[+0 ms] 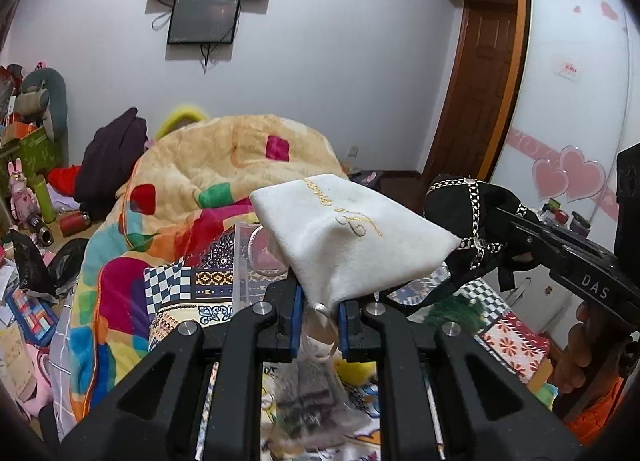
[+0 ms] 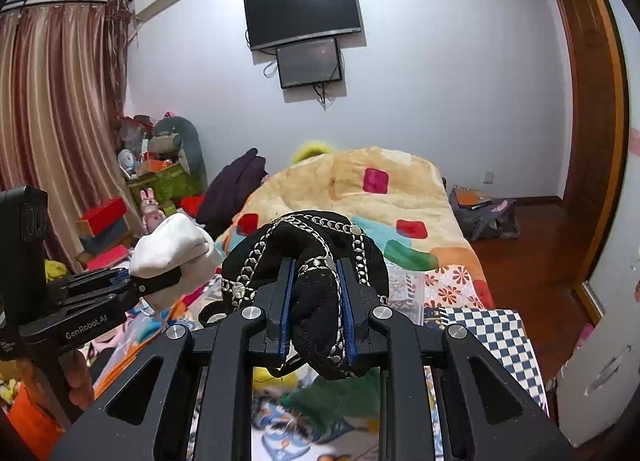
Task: Organize soft objects
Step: 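Lower the pouch into the clear box with the left tool while the right tool drops the hat in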
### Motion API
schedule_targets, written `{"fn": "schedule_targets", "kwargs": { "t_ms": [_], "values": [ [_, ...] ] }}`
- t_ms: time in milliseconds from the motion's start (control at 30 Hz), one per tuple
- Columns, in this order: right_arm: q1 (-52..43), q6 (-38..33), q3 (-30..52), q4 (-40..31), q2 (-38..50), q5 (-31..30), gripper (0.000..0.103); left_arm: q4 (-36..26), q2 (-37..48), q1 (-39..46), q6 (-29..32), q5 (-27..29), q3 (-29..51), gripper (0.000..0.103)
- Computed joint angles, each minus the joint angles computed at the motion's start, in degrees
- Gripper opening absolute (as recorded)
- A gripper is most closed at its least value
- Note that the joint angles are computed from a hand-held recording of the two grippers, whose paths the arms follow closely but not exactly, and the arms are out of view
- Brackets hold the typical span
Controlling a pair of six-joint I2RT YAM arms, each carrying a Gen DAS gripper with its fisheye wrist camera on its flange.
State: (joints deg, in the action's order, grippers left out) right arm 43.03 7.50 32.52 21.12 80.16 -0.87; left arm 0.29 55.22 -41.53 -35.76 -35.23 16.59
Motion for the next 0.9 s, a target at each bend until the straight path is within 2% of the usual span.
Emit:
{"fn": "schedule_targets", "kwargs": {
  "t_ms": [133, 233, 433, 733, 833, 900],
  "values": [
    [-0.8, 0.4, 2.3, 0.4, 4.8, -1.1, 0.018, 6.8, 9.5, 8.4, 4.5, 9.6, 1.6, 0.013],
    [-1.1, 0.8, 4.7, 0.4, 9.0, -1.4, 0.018, 10.2, 16.4, 11.6, 6.5, 13.0, 3.3, 0.013],
    [-1.3, -0.2, 9.9, -3.0, 15.8, -1.6, 0.018, 12.5, 26.8, 14.6, 8.4, 16.5, 7.1, 0.013],
    [-1.1, -2.2, 14.4, -8.9, 20.9, -1.3, 0.019, 10.9, 35.5, 16.4, 9.9, 19.7, 12.0, 0.014],
    [-0.8, -2.5, 14.8, -9.8, 21.6, -0.6, 0.022, 10.8, 35.8, 15.9, 9.7, 19.4, 12.2, 0.019],
    [-0.6, -2.8, 14.6, -10.0, 21.1, -0.3, 0.031, 11.0, 35.3, 15.6, 9.7, 19.6, 11.8, 0.028]
  ]
}}
